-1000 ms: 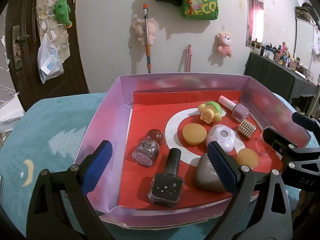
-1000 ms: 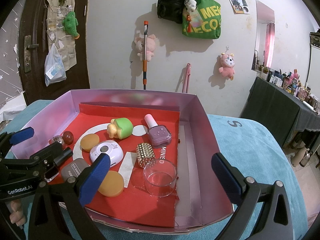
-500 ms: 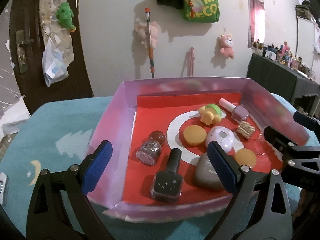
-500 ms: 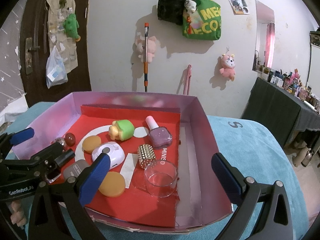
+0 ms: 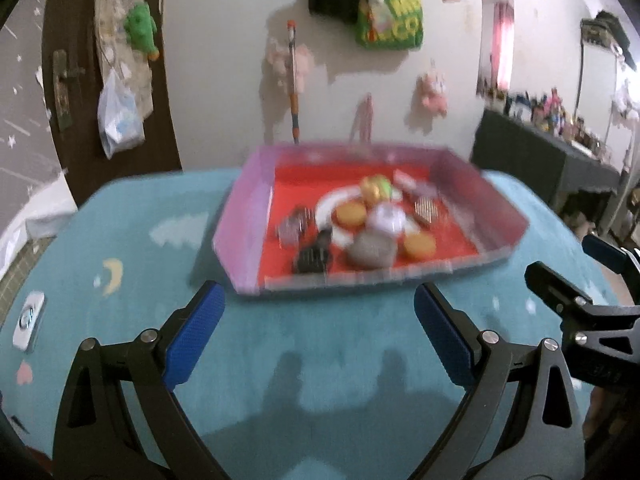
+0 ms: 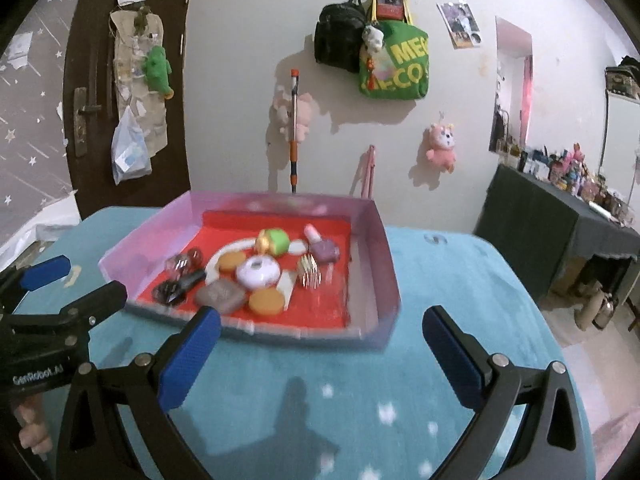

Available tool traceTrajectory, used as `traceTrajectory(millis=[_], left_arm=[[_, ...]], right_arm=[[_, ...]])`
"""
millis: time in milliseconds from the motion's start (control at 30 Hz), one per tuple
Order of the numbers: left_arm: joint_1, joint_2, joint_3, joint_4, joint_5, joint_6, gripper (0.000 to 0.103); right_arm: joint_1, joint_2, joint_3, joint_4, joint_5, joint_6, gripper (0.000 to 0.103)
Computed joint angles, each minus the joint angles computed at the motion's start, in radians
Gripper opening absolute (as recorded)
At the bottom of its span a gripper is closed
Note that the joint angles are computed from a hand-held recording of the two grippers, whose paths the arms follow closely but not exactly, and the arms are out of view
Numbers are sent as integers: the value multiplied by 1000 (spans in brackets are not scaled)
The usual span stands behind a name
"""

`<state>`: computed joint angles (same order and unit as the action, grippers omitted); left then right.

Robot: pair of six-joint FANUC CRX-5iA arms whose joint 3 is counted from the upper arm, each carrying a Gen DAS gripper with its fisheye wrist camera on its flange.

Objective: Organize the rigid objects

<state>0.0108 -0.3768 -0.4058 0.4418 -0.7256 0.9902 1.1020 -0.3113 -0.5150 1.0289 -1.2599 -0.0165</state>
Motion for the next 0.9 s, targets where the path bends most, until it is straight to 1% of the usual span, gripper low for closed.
traceTrajectory(millis=[33,100,167,267,400,467,533,767,900], left_arm=[[4,2,7,-26,-35,17,97],[11,12,13,-45,-80,26,97],[12,19,10,-61,-106,33,97],[-13,62,51,-161,-143,130,97],[-30,117,96,-224,-194,199,97],[-30,134,103,-231,-204,208,97],[-31,131,93,-228,-189,204,98],[-33,133,98,-231,-198,201,103],[-36,140,106,-237,-200,210,103]], right_arm=[[12,-2,2,-25,-12,0,103],[25,-6,8,-97,-25,10,103],[24,1,17,-159,-29,25,103],[0,25,41,-257,-30,65,103],[-31,50,61,-331,-19,102,103],[-46,66,78,-359,-27,123,103],[-58,76,91,-394,-31,139,103],[-56,62,82,-402,-27,119,103],[-57,66,87,-404,-27,122,103]])
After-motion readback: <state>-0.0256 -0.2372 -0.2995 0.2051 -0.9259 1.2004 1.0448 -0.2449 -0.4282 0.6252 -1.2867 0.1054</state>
